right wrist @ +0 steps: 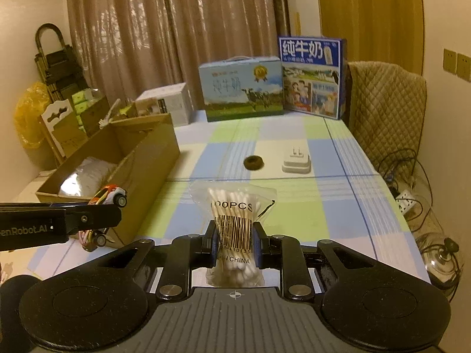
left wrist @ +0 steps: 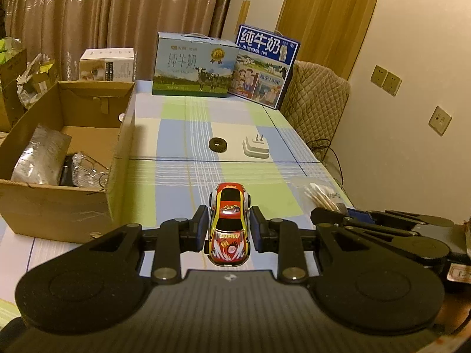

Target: Organize objects

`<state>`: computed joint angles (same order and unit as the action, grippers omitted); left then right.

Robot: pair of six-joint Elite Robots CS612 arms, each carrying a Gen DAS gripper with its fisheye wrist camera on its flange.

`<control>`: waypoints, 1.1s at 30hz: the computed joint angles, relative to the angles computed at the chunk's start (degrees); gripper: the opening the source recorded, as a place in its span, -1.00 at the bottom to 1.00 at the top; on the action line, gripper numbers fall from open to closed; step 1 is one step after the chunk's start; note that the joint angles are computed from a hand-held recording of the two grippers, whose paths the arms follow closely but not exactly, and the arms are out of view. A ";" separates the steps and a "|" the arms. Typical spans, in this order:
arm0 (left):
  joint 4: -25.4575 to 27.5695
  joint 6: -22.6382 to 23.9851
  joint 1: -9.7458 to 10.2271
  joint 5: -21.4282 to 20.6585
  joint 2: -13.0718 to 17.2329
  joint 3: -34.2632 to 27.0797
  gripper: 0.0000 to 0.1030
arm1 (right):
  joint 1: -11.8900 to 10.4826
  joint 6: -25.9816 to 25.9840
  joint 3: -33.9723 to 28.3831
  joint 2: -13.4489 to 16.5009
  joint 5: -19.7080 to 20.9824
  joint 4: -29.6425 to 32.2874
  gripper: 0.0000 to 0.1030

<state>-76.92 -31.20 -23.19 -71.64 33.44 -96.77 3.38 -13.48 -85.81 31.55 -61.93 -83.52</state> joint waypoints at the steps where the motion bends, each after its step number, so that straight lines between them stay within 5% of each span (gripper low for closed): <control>1: 0.07 -0.13 -0.06 0.19 0.03 -0.27 -0.52 | 0.04 -0.14 -0.28 0.02 0.07 -0.01 -0.63; 33: 2.41 -2.58 0.14 3.50 0.43 -3.94 -0.52 | 1.51 -1.74 -0.47 -0.23 2.85 -0.01 -0.63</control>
